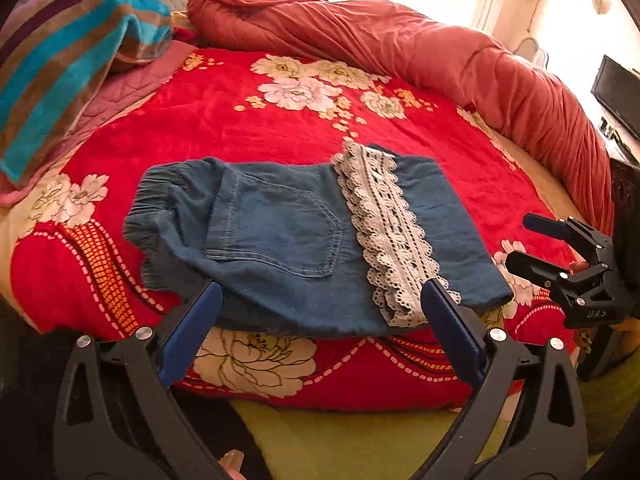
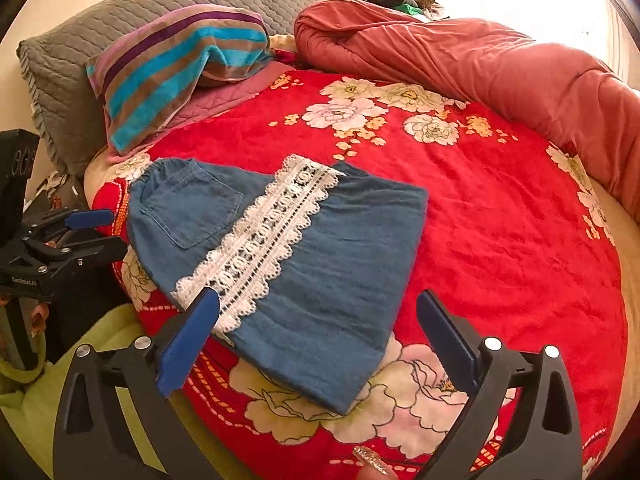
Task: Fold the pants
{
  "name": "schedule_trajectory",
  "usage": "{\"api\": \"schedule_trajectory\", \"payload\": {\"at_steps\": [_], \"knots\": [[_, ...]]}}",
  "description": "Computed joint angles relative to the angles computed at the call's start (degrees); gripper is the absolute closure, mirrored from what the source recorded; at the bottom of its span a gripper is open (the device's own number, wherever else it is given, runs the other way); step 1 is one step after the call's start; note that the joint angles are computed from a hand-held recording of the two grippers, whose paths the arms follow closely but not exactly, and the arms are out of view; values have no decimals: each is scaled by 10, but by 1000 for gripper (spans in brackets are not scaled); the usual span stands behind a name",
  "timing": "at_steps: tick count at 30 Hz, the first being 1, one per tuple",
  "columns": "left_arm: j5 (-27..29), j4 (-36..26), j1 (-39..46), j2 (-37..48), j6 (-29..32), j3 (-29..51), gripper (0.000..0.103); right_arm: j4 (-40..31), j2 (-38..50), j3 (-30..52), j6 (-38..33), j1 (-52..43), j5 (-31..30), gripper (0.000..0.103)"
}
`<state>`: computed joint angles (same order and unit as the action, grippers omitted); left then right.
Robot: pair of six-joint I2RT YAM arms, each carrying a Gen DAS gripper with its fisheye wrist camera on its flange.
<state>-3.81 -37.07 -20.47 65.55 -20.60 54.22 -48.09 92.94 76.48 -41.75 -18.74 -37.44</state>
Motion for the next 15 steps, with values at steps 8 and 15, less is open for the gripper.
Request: {"api": "schedule_trajectory", "payload": {"at_steps": [8, 15], "knots": [[14, -8, 46, -29, 6, -17, 10, 5, -13, 6, 25, 28, -4, 5], [52, -9, 115, -54, 13, -35, 10, 8, -13, 25, 44, 67, -2, 5]]}}
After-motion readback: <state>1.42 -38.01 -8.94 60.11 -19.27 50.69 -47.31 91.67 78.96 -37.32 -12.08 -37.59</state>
